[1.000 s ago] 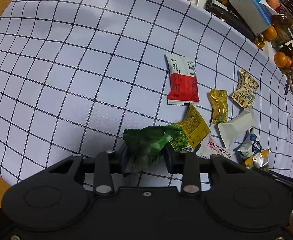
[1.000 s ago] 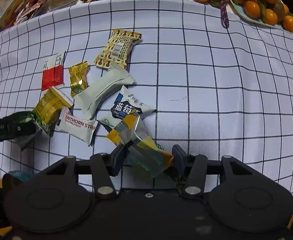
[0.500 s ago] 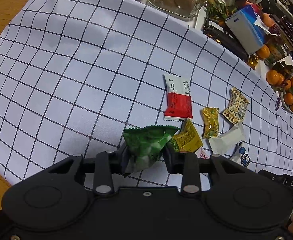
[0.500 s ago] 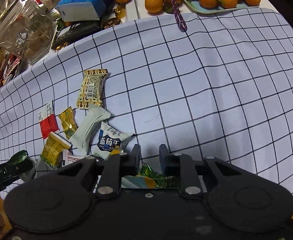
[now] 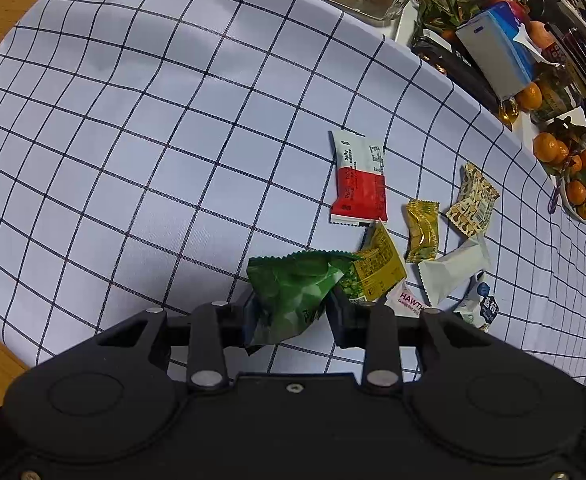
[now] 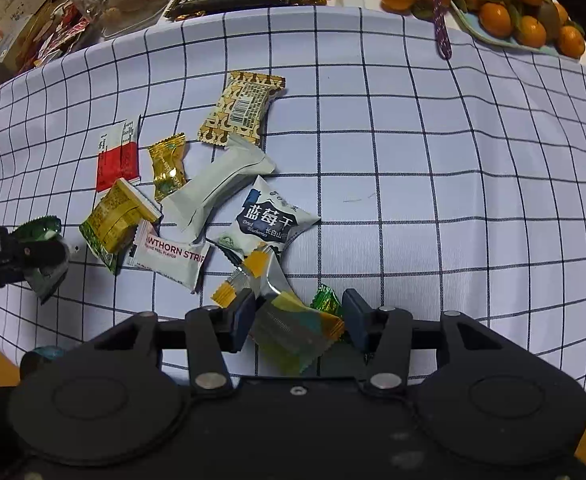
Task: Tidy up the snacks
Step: 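Lift the green bag with left tool while right carries silver-yellow candy to tray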
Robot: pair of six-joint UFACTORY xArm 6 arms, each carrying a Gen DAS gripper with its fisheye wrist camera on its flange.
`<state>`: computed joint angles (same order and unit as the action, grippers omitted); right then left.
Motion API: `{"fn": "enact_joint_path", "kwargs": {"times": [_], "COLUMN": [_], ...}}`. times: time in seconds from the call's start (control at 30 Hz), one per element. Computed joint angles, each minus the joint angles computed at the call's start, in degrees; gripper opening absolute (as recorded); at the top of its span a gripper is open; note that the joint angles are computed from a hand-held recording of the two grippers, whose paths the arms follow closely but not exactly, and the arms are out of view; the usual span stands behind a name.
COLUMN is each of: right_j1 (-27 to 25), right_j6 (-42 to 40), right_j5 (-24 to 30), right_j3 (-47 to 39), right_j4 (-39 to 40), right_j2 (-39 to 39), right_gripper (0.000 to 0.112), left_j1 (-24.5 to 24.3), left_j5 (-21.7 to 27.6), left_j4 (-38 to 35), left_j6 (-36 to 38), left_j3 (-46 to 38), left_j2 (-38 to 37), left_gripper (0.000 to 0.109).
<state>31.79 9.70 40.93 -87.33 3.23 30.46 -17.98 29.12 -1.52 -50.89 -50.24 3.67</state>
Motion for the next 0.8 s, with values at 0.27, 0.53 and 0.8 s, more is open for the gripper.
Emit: {"fn": "enact_joint_path", "kwargs": {"times": [0.27,0.53,0.8], "right_j1": [2.2,2.8,0.3], "right_j6": [-8.0,-9.0,-4.2], "right_j5": [-4.6,-5.9,-0.8], "right_j3": [3.9,4.7,-1.4], "right_j4": [-5.9,-9.9,-1.4], "right_j2": [-2.1,-1.5,1.5], "right_gripper": [0.05,0.049,0.035], "left_j1": [0.0,-0.4,-0.5], "left_j5": [0.1,0.0,-0.2], "left_j4": [-1.4,-1.3,-0.8], "left_j6": [1.3,2.2,2.0], "left_j3": [-0.2,-0.8,-0.6], "left_j2": [0.2,0.5,0.2], "left_gripper": [0.044,0.044,0.044]}}
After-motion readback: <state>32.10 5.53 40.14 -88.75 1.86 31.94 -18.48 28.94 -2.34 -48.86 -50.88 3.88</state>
